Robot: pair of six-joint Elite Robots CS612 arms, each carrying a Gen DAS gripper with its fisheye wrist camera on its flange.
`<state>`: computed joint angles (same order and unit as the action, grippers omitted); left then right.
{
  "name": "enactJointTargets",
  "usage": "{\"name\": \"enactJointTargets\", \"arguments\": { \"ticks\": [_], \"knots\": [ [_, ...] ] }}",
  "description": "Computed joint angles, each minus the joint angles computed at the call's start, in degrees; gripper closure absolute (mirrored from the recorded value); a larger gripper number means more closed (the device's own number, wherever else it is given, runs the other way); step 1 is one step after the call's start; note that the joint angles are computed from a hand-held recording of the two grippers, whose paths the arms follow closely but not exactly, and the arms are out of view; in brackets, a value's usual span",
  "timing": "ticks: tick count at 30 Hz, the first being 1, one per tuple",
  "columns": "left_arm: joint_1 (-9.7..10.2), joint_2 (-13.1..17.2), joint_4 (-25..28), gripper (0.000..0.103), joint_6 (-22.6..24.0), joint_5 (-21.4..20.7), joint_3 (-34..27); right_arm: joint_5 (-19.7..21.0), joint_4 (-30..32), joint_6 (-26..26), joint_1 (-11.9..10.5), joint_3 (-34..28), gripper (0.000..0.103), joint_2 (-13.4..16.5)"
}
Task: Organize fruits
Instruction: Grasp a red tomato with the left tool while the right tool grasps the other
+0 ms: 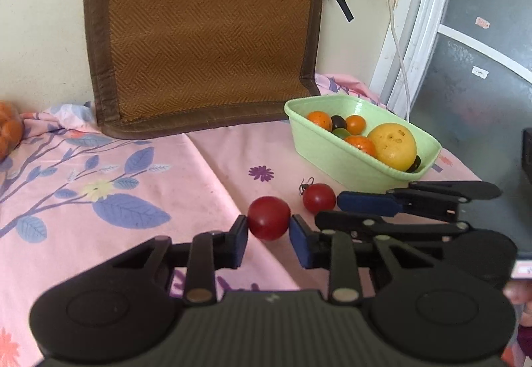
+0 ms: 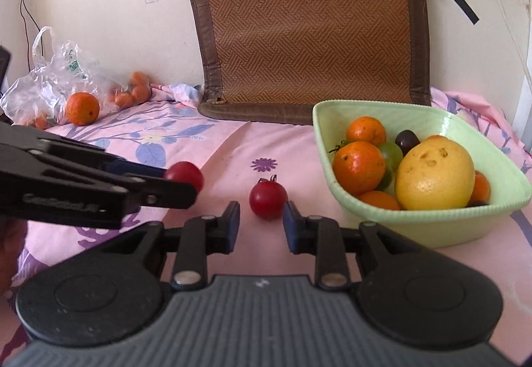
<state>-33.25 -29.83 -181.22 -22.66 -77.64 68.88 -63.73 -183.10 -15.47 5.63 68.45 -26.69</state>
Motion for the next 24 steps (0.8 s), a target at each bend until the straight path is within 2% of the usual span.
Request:
{"name": "enactJointTargets", "arguments": {
  "ticks": [4,8,13,15,17,21,24],
  "knots": [
    [-0.69,-2.13,-4.18,0.075,-0.91,0.84,4.58,-0.70,1.94,-0.51,0.69,-1.24,0.071,0.42],
    [-1.50,-3.29,-4.52,0.075,-1.80,2.16,6.97,-1.97,2.38,0.58,1.09,-1.65,0.073,0.55],
    [-2.03,-4.14,-5.35,0.075,-4.38,3.11,9.01,-1.88,-1.08,1.29,1.18,-0.44,0.071,0.26],
    [-2.12,-4.34,-5.62,0.075,-5.28,3.29,9.50,-2.90,-0.60,1.72,1.66,-1.62,0.070,0.84],
    [-2.23,-4.43,-5.18,0.075,-6.20,3.43,9.56,-5.07,2.64,0.98,2.28,-3.30,0.069,1.33],
    [-2.55,-4.88,-5.08,0.075,-6.64,4.11,10.13,-3.75,2.74,1.76,2.05,-3.44,0.074,1.40],
    [-2.68,-5.35,-5.50,0.075,-6.77,4.46,10.75,1.11,-0.42,2.60,0.82,-0.41,0.074,0.23]
  ]
}}
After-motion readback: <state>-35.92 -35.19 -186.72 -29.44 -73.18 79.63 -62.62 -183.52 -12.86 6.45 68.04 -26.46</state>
